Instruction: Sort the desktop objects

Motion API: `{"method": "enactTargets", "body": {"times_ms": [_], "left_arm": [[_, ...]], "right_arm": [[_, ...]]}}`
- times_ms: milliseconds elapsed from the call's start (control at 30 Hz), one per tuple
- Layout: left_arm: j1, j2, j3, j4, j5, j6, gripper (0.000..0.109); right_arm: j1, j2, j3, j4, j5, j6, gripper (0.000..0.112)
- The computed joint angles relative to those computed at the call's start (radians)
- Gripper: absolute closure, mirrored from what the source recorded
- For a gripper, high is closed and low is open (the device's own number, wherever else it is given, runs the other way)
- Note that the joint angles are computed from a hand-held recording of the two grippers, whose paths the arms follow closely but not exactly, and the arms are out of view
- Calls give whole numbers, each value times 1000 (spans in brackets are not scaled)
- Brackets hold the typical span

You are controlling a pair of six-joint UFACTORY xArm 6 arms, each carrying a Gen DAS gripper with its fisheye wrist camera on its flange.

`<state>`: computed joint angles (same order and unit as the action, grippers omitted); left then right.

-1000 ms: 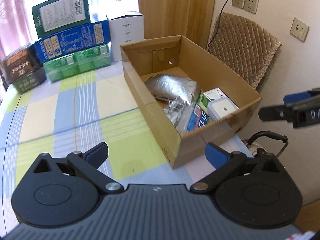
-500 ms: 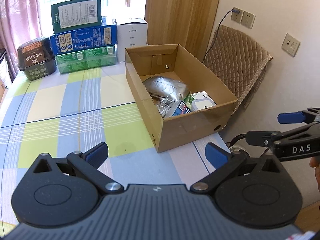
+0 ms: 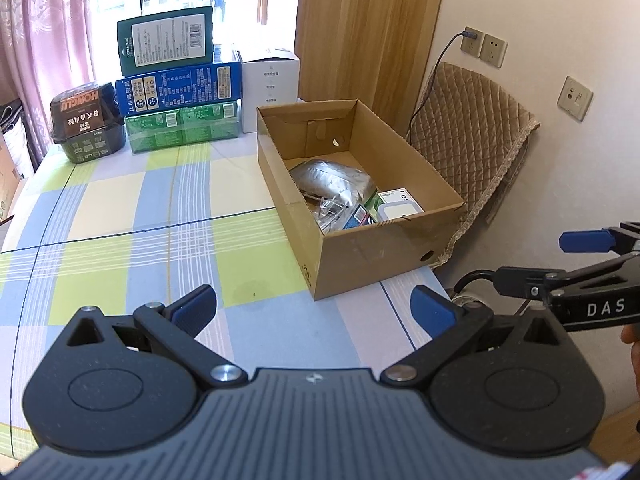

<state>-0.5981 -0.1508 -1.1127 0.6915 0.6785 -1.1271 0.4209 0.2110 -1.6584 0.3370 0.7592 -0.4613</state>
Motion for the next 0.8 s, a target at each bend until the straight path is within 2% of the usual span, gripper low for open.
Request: {"method": "enactTargets", "body": {"times_ms": [800], "left_arm": [[-11,15,-18,-3,3,-6,7]], "right_arm": [[-2,-34,38,17,-21,-11,11]]}}
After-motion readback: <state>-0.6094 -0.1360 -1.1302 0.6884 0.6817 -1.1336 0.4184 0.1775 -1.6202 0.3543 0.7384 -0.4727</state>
